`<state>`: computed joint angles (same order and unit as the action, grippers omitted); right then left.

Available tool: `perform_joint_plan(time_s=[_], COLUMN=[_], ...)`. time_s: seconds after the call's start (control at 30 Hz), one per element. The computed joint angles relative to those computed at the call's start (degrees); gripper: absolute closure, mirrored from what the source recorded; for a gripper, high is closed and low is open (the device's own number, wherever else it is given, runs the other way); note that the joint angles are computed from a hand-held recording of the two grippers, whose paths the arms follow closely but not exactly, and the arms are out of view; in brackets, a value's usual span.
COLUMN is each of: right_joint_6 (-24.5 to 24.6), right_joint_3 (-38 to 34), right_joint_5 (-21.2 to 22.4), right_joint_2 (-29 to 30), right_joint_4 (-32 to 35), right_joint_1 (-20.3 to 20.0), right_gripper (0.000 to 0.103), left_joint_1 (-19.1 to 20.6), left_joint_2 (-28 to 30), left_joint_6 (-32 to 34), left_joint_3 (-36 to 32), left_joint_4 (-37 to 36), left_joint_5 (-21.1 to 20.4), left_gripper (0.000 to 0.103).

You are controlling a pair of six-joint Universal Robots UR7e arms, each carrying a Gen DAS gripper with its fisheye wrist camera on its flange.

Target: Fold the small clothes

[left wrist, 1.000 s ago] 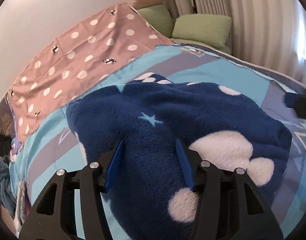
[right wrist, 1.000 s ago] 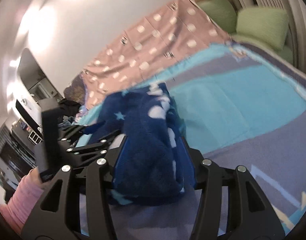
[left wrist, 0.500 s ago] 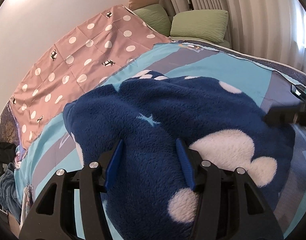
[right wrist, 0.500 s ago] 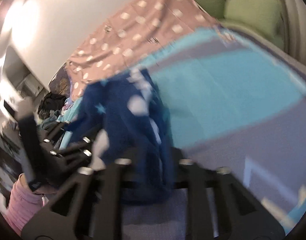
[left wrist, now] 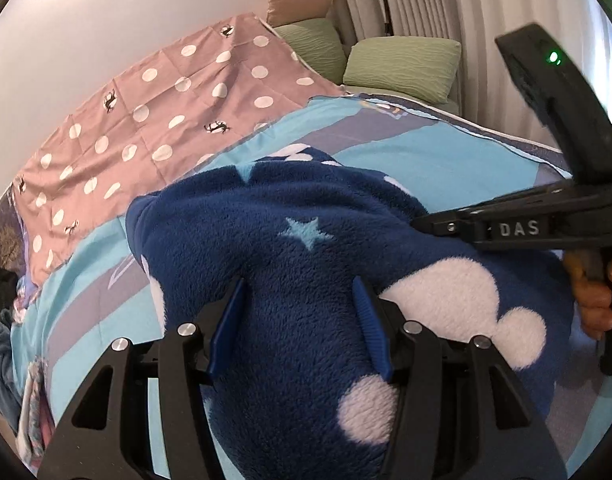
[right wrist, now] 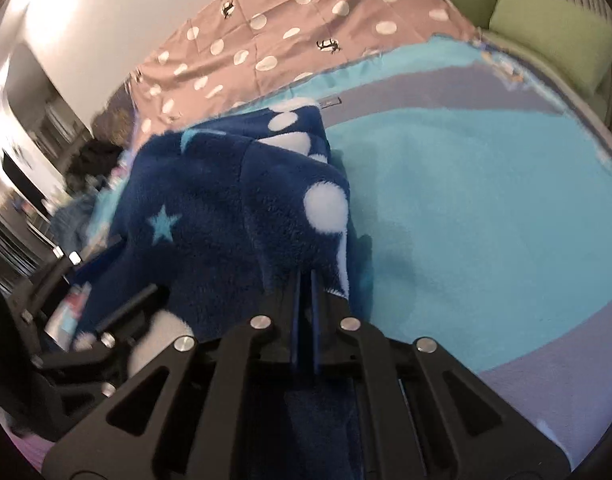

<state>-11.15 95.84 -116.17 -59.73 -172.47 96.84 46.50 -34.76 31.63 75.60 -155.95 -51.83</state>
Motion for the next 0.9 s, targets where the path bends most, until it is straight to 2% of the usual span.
perform_joint_plan(time_s=[0.07,0.1,0.17,0.23,0.3,0.37,0.4,0.43,0.47,0.5,0.53,0.57,0.6,0.63,0.7,0.83,0.9], right_joint_6=[-2.4,-2.3,-1.1,0.1,0.4,-0.1,-0.2,-0.4,-0.4,-0.4,-0.4,-0.9,-1.6,-1.9,-1.8,-1.7,-1.7], right_joint_3=[-0.2,-0.3,0.2,1.6,2.0,2.2,2.2,2.2,2.3,2.3,2.2,2.3,2.4,2.4,2.6,3.0,2.6], right_joint_5=[-2.4,-2.2,-0.1,3.0,4.3,4.0,3.9,4.1,4.8,5.1,4.7,4.5,4.3,4.3,4.9,4.4,4.1], right_joint_2=[1.3,1.6,1.0,-0.5,-0.9,-0.7,-0.6,-0.5,-0.5,-0.4,-0.2,-0.2,-0.2,-0.2,-0.4,-0.5,-0.8], right_joint_4=[-2.4,-2.8,-2.8,-2.8,-3.1,-3.8,-4.1,-4.4,-4.8,-5.0,-5.2,-5.4,-5.8,-5.8,-5.8,-6.2,-4.8], right_joint_1=[0.7,0.6,-0.2,-1.5,-1.9,-1.8,-1.7,-1.8,-2.0,-2.1,-2.0,-1.9,-1.8,-1.8,-2.0,-1.9,-1.6], right_gripper=[0.100,0.100,0.100,0.100,0.100,0.100,0.100,0.100,0.100,0.100,0.100,0.100,0.100,0.100,0.100,0.100,0.099], left_joint_1=[0.1,0.2,1.0,1.5,2.3,4.1,4.9,5.7,6.6,7.4,8.3,8.7,8.6,8.2,7.0,5.8,5.5], left_joint_2=[-0.4,-0.7,-1.1,-0.4,1.8,5.8,8.0,10.8,14.4,16.5,17.3,16.4,15.7,15.5,15.3,15.2,13.0], left_joint_6=[-1.8,-2.9,-6.3,-7.2,-7.4,-11.3,-12.9,-14.1,-13.5,-11.7,-9.6,-9.7,-11.4,-11.4,-7.0,-6.6,-8.5], left_joint_3=[-1.3,-2.0,-5.3,-8.0,-13.4,-23.3,-27.8,-33.1,-37.7,-39.9,-39.7,-37.3,-35.1,-34.2,-32.6,-35.0,-33.5], left_joint_4=[2.9,4.3,7.8,6.8,7.5,15.6,19.4,23.8,25.7,27.3,26.4,23.2,20.1,19.1,17.0,21.4,22.6], left_joint_5=[-1.2,-2.4,-6.3,-7.8,-7.9,-9.6,-9.8,-8.1,-4.0,-2.1,-2.0,-3.8,-3.8,-2.7,0.5,1.1,-2.1], left_gripper=[0.048,0.048,0.048,0.049,0.053,0.062,0.063,0.065,0.068,0.067,0.066,0.066,0.066,0.067,0.068,0.066,0.061])
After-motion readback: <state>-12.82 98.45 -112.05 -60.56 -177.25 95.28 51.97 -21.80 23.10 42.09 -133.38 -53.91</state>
